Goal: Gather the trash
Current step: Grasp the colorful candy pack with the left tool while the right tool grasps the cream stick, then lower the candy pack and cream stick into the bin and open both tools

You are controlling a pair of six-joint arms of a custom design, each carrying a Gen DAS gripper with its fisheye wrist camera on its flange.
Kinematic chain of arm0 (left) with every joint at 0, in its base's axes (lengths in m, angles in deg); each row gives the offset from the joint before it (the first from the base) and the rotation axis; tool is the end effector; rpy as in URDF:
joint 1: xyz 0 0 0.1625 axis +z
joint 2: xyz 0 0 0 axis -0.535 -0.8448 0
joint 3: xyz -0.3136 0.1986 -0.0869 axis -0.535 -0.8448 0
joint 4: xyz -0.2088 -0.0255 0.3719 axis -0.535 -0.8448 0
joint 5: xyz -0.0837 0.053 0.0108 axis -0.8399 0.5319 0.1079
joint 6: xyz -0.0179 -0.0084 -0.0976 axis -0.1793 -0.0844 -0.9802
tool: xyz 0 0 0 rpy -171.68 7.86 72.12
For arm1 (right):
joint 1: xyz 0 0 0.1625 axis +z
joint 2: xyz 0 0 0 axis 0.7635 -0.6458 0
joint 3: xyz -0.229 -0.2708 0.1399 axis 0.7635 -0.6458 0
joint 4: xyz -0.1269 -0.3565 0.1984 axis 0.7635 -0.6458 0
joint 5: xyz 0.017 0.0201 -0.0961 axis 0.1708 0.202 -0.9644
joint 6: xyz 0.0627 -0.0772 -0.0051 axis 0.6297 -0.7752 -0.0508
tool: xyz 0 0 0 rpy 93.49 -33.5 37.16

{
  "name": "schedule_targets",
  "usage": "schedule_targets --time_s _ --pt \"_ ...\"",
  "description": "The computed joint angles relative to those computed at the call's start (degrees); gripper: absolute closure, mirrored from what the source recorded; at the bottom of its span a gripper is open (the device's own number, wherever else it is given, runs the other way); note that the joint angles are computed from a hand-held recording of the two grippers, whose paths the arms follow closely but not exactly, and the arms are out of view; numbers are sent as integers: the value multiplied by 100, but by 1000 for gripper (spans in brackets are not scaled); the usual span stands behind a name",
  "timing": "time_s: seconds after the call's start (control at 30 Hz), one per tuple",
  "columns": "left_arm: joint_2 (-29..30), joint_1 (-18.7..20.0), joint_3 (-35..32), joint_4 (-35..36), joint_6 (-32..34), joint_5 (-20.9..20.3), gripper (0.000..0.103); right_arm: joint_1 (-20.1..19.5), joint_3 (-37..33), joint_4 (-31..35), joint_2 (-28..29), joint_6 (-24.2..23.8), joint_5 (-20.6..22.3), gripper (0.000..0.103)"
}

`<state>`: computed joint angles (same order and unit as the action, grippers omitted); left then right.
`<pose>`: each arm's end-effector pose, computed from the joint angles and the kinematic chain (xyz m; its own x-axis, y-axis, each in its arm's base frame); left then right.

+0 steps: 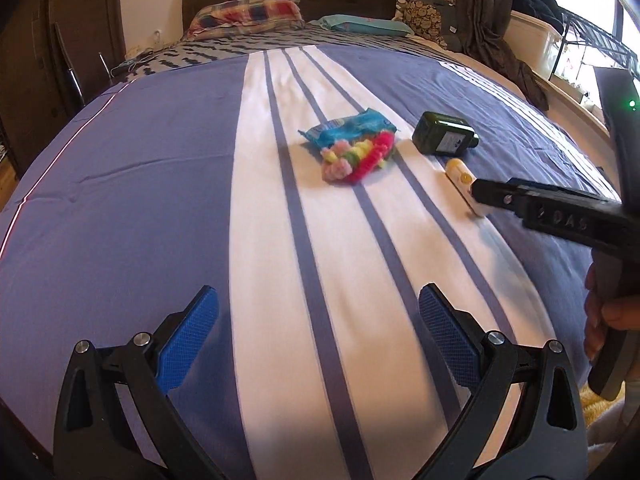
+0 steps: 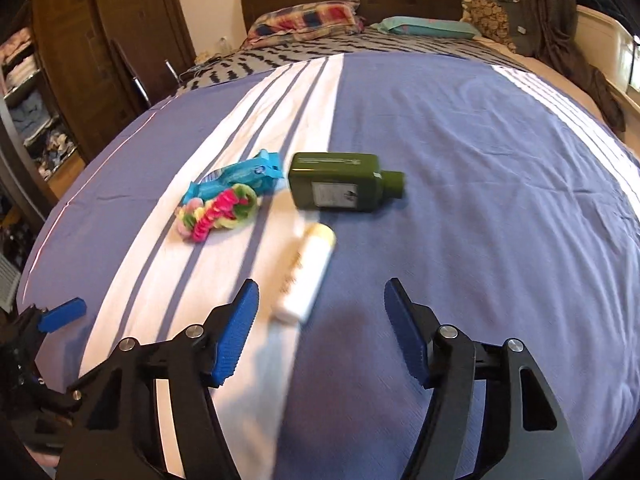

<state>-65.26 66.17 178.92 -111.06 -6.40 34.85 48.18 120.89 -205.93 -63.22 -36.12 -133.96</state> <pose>-0.3967 -0.5102 0.1003 -0.6886 0.3469 -0.6368 0.6335 0.7151 -0.2955 0.1508 -0.5059 0.3557 -0.8106 0.0186 0.5853 -0.3640 0.7670 -0.5285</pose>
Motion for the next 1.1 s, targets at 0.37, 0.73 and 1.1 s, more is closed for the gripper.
schedule_targets --time_s 0.37,0.73,1.1 --pt "850 401 -1254 150 368 -338 14 -95 -309 201 298 -98 -106 82" --pt "1766 606 -2510 382 685 -543 14 -349 253 3 -460 -393 131 82" --pt "1644 573 -2330 464 677 -551 54 -360 489 -13 -804 -406 160 82"
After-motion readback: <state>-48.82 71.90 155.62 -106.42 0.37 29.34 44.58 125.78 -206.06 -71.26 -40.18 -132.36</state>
